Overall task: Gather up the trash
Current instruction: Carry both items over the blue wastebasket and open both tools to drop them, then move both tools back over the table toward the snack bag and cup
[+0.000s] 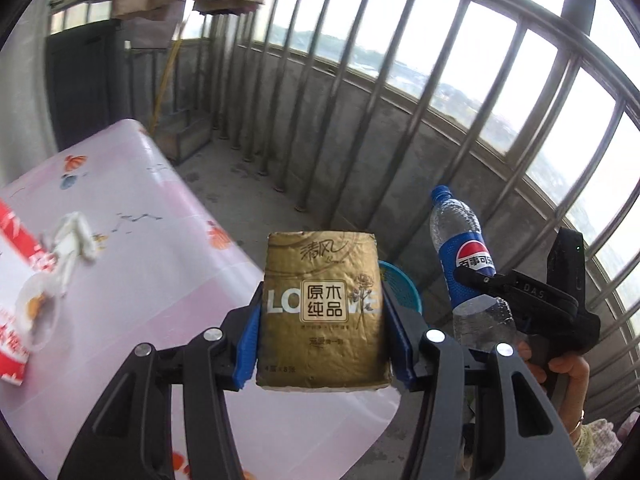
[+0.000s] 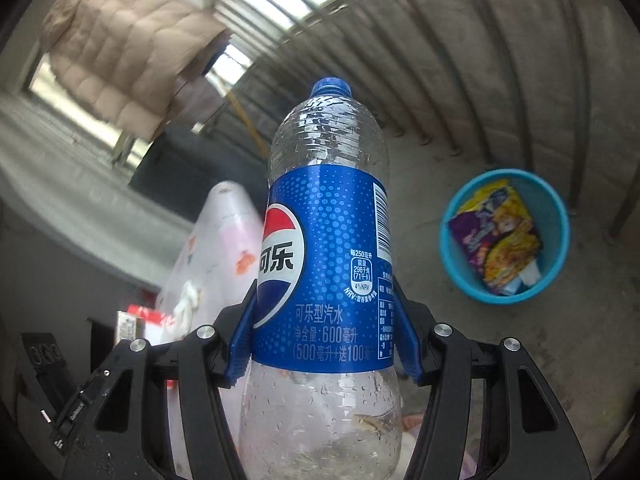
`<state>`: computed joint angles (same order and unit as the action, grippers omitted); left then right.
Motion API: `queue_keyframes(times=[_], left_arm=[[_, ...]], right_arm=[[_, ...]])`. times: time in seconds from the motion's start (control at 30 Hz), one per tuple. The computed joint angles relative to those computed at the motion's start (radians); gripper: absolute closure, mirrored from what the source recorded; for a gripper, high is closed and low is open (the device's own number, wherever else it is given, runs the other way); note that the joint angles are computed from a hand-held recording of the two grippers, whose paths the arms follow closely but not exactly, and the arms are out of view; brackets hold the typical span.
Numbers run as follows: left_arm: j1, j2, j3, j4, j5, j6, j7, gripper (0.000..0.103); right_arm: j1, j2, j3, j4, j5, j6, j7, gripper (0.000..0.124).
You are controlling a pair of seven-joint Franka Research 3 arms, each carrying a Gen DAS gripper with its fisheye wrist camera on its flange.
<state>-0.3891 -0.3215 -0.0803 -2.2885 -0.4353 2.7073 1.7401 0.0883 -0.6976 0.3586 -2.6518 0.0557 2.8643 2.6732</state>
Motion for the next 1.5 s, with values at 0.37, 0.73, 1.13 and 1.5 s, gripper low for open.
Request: queue_keyframes(times=[0.37,0.73,1.13,1.5], left_arm=[[-0.01,0.693,-0.147,0.735,0.13,-0.382,-0.089,0.051],[0.012,0.895,-0.256,0.925,0.293,-0.322,-0.201,0.027],[0.141,0.516,-0.295,0.469,0.156,-0.063,-0.105,0.027],[0.169,-0.037,-0.181,-0.073,0.218,0.166,-0.276,0.027]], right_arm=[[0.062,0.118,-0.182,-0.16,0.2,0.178,0.044,0.066],[0.016,0.289,-0.181,-0.173,0.357,0.345,-0.003,0.054],[-0.09,0.158,-0.029,-0.16,0.209,0.191,0.044,0.055],[0.035,0.211,-0.077,-0.01,0.12,0.205,-0.092,0.054]])
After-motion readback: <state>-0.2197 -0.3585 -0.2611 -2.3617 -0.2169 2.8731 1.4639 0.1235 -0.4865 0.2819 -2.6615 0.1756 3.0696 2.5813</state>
